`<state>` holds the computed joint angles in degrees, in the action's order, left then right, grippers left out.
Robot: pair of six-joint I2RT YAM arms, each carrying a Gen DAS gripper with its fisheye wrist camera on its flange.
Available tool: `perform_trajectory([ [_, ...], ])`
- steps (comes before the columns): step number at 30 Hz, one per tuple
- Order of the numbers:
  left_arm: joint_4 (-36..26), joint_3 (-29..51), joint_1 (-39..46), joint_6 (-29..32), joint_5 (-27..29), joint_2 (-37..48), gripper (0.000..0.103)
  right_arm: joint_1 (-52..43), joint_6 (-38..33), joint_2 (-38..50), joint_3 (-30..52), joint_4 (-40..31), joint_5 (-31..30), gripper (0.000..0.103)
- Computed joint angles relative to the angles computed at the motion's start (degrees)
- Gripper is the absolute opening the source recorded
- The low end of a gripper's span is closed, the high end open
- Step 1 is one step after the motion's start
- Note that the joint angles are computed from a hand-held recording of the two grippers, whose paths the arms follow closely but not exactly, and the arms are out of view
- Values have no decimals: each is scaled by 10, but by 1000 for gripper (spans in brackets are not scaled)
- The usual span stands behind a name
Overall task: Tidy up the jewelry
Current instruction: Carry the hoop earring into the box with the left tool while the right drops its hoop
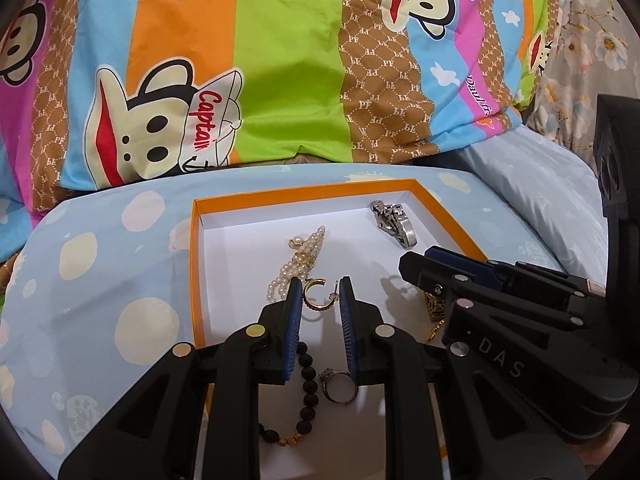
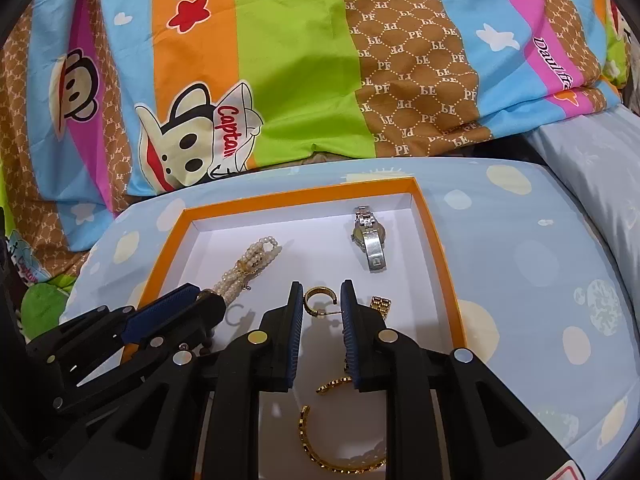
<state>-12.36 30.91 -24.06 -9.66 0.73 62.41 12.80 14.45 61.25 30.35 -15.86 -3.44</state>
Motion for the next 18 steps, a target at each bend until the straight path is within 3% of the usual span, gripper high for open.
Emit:
perform_trajectory([
  [5, -1, -2, -2, -1, -5, -7, 20, 6, -2, -17, -3, -4, 19, 20],
  [10, -30, -1, -23, -13, -34, -61, 30, 4, -1, -83, -7, -46, 38, 22],
  [14, -89, 8, -58, -28, -57, -128, 32, -10, -6, -195, -12, -135, 37, 23],
  [18, -169, 10, -136, -66, -104, -205, 33, -2, -5, -349, -10, -272, 71, 34],
])
